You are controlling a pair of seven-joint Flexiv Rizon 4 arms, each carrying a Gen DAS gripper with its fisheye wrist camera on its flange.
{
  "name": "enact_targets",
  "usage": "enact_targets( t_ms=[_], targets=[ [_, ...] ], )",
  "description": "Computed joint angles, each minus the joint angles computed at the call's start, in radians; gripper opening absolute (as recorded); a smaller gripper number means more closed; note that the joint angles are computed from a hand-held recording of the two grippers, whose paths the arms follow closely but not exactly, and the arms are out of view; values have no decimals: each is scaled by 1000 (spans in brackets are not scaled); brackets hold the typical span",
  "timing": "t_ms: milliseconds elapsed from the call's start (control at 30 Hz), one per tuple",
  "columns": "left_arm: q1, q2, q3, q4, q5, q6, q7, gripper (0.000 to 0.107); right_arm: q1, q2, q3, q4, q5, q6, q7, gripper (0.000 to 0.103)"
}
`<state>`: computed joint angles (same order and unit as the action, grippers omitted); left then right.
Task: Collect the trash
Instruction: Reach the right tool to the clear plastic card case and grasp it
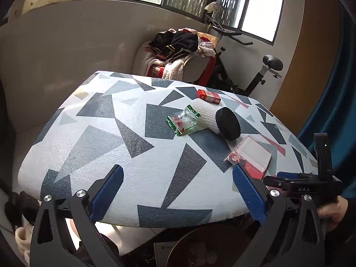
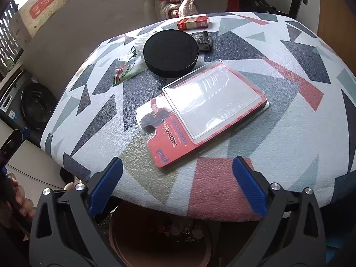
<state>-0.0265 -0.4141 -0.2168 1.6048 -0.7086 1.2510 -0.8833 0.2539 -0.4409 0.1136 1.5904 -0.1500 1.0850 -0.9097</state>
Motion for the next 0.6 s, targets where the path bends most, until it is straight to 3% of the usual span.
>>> enact_targets(
  t_ms=[367, 600],
  targets=[
    [19, -53, -23, -58, -11, 2, 8, 96, 4, -52, -58, -93, 7, -73, 280, 97],
    [30, -76, -45, -74, -28, 12, 26, 96, 60, -147, -141, -262, -132, -235, 457, 97]
  ],
)
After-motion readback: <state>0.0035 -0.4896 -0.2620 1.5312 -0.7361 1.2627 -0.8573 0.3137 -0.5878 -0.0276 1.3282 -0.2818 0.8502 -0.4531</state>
